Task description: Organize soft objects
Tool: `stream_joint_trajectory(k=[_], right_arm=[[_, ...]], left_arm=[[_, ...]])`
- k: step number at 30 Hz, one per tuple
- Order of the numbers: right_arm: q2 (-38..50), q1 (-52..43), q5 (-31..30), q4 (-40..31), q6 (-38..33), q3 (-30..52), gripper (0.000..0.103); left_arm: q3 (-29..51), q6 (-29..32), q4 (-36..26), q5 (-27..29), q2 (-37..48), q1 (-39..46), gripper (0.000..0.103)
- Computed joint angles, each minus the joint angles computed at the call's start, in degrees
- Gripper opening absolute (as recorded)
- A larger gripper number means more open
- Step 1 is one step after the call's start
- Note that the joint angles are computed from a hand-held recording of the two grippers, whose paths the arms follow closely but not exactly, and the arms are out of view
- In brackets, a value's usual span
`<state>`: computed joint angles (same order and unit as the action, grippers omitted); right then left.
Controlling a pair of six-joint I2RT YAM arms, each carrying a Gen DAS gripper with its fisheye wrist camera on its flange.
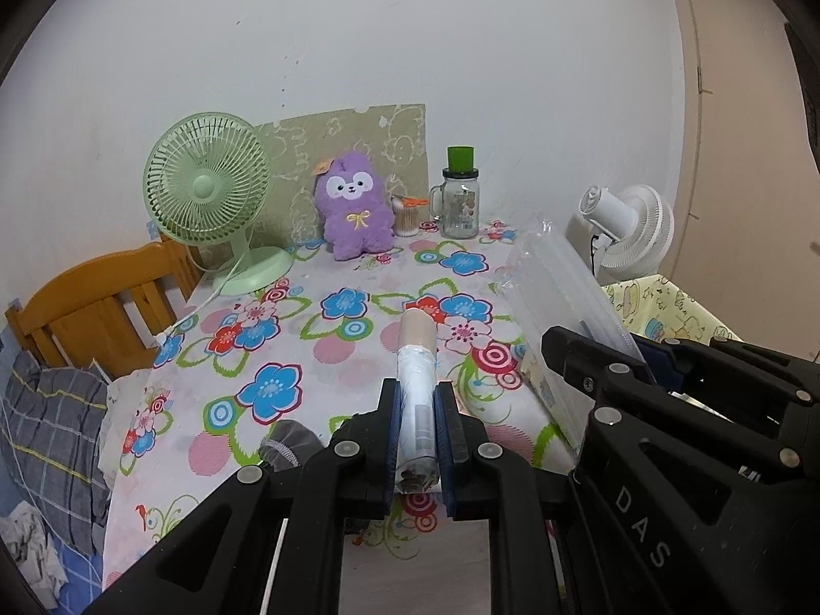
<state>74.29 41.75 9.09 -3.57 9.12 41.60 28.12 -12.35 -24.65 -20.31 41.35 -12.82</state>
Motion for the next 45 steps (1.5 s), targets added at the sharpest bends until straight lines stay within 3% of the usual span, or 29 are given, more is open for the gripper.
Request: stream_joint_trajectory(k=[25,45], right_arm=[[-4.1,-12.9,-7.2,-2.3,-7.6,-0.2,0.015],[-0.1,-25.0,-11.9,-1.6,-13.8,2.0,0.015]], left_arm=[[6.5,-6.3,4.4,-10.5,13.1,-14.3,0.011],[12.5,-6.3,13.3,-9.9,28.3,-18.5,0.011]])
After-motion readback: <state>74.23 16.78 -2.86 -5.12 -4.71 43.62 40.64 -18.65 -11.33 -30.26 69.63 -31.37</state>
